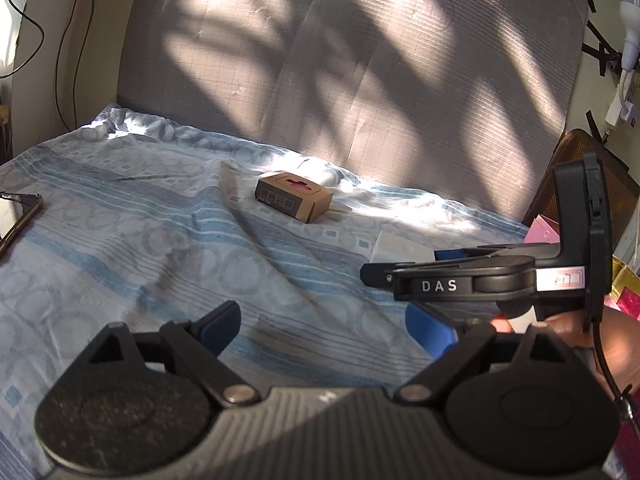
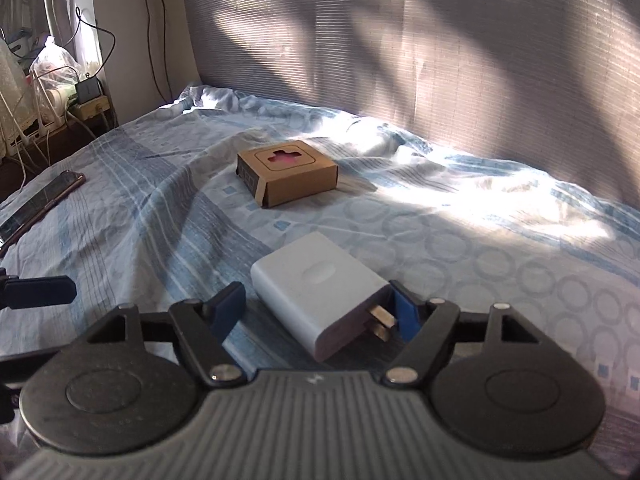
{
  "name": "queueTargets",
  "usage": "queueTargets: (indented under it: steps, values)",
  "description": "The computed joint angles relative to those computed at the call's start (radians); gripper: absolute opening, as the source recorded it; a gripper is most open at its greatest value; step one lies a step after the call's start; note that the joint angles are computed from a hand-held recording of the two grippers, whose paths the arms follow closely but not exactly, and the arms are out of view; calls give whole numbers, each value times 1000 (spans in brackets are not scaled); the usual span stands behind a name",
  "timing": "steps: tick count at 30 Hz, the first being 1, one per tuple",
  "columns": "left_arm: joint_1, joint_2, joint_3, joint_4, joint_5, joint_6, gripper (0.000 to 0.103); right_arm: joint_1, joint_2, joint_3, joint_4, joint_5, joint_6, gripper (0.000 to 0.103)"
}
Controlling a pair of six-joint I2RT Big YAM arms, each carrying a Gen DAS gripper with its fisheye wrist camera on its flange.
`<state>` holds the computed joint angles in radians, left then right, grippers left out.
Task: Organize rigid objects
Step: 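Move the open left tool back over the bed to the white charger, then grasp the white charger with the left tool and lift it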
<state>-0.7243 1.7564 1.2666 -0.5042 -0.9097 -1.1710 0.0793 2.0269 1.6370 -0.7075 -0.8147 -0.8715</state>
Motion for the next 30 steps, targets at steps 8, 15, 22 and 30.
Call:
queueTargets:
  steps: [8, 15, 22, 30]
  values:
    - [0, 0, 0, 0, 2, 2, 93, -24, -53, -88, 61, 9, -6, 72]
    - [1, 2, 0, 17, 8, 31, 94, -83, -100, -148, 17, -1, -65, 72]
    - [-1, 1, -2, 28, 14, 54, 94, -168, -172, -260, 38, -21, -100, 72]
    - [-2, 3, -2, 48, 24, 93, 94, -263, -244, -367, 9, -73, -150, 72]
